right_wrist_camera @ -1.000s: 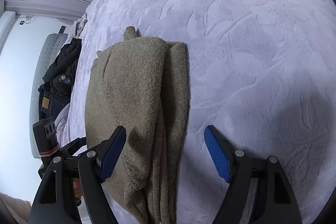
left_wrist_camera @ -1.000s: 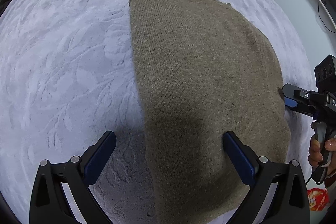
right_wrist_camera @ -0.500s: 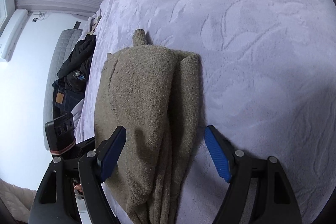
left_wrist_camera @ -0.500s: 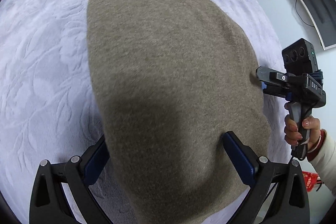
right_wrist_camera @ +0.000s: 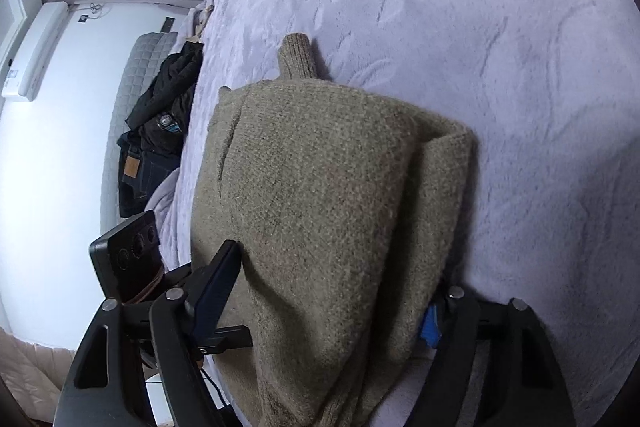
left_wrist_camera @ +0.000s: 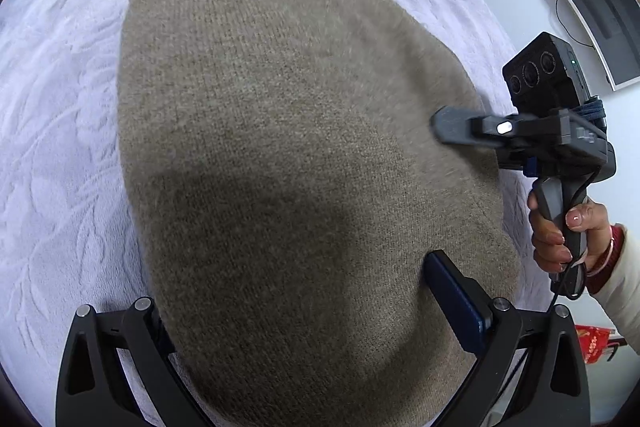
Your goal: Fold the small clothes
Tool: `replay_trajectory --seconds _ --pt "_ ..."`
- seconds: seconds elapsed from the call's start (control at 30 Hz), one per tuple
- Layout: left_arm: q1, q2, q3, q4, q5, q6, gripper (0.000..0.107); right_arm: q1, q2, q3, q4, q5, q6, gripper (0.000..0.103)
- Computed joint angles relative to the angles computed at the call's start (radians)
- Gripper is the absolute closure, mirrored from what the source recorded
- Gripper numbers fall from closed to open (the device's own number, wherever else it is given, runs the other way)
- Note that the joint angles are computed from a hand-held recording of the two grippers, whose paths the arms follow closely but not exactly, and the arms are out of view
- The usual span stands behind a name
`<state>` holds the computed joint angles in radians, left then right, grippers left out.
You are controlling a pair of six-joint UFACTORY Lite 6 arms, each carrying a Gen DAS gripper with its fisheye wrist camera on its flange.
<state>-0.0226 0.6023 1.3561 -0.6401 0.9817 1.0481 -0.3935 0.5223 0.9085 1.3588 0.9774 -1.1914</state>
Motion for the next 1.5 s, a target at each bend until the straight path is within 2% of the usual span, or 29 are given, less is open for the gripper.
replay_trajectory --seconds 0.07,0.13,0.17,0.23,0.3,0.47,0.7,0.9,1.03,1.17,1.37,1.5 --pt "0.001 -0.035 -0.034 -0.022 -0.016 0.007 0.015 0.012 0.010 0.017 -0.013 0.001 0.044 0.047" --pt "0.012 -0.056 -0.038 -0.040 -0.005 0.007 0.032 0.019 -0.010 0.011 -0.010 0.001 0.067 0.054" --pt "0.021 -0.060 -0.035 -0.046 0.006 0.009 0.036 0.015 -0.022 0.000 0.000 0.015 0.068 0.059" --pt "0.038 -0.067 -0.026 -0.057 0.036 0.015 0.049 0.003 -0.045 -0.025 0.022 0.045 0.073 0.060" --pt "0.045 -0.093 -0.032 -0.065 0.054 0.028 0.054 0.005 -0.073 -0.043 0.038 0.058 0.091 0.061" --pt "0.088 -0.170 -0.061 -0.084 0.123 0.062 0.054 0.026 -0.172 -0.105 0.095 0.102 0.132 0.061" --pt "0.236 -0.238 -0.034 -0.056 0.276 0.125 0.054 0.102 -0.398 -0.181 0.093 0.104 0.271 0.061" --pt "0.330 -0.264 0.030 -0.025 0.384 0.162 0.054 0.243 -0.608 -0.277 0.160 0.051 0.390 0.061" --pt "0.456 -0.253 0.114 0.040 0.503 0.213 0.054 0.375 -0.733 -0.357 0.232 -0.018 0.453 0.061" --pt "0.478 -0.309 0.054 0.081 0.491 0.209 0.054 0.548 -0.803 -0.431 0.370 -0.118 0.450 0.061" --pt "0.541 -0.318 -0.011 0.142 0.422 0.259 0.054 0.799 -0.726 -0.482 0.704 -0.213 0.264 0.061" --pt "0.539 -0.293 -0.113 0.152 0.250 0.311 0.054 0.871 -0.578 -0.442 0.814 -0.216 0.160 0.061"
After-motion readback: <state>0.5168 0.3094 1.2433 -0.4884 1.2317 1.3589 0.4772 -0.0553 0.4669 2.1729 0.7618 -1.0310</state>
